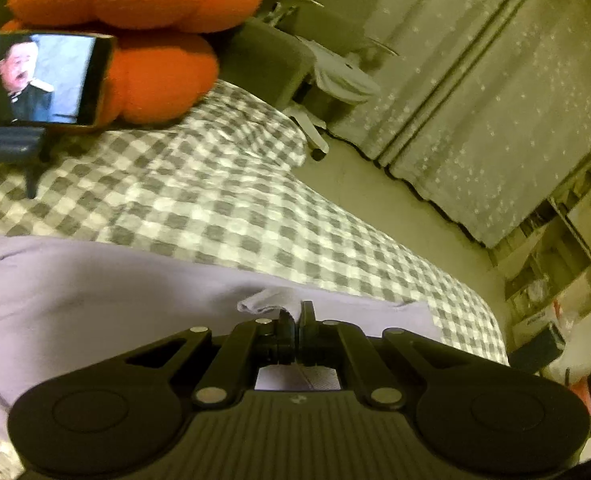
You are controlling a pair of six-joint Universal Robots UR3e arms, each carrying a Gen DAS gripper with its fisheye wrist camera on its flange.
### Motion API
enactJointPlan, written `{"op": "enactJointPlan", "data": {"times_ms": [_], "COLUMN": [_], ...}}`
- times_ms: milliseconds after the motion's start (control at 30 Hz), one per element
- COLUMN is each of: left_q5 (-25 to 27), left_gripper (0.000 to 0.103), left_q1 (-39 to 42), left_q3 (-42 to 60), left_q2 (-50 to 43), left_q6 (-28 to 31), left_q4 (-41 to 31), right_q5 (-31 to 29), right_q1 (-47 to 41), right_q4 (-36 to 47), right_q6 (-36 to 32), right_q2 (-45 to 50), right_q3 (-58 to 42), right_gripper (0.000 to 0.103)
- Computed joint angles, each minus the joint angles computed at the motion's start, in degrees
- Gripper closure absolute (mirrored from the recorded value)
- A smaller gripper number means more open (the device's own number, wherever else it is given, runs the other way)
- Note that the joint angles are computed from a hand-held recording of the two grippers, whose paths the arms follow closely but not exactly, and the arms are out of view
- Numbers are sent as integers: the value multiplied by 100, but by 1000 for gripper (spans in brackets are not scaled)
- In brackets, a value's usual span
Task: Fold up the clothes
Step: 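Hold the garment end with both grippers close together above the strip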
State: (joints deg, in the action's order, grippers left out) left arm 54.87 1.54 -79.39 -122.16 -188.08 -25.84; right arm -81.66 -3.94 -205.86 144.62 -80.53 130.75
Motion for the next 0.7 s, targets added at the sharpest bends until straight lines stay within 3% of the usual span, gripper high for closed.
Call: {"op": "enactJointPlan", "data": {"times_ms": [333,700], "left_q5": [-102,-79], "left_gripper": [103,103], "left_q1": [385,674], "left_q3": [-66,-304], "left_q2": [-148,-125], "left_q6": [5,285], "left_q4": [39,247], "right_q5": [-978,-1231], "right_q1": [1042,1524], "right_q4": [-67,361], "right_q6": [460,1065], "right_q2": [1125,1404], "right_q3": [-980,-1512], "right_gripper": [96,96]}}
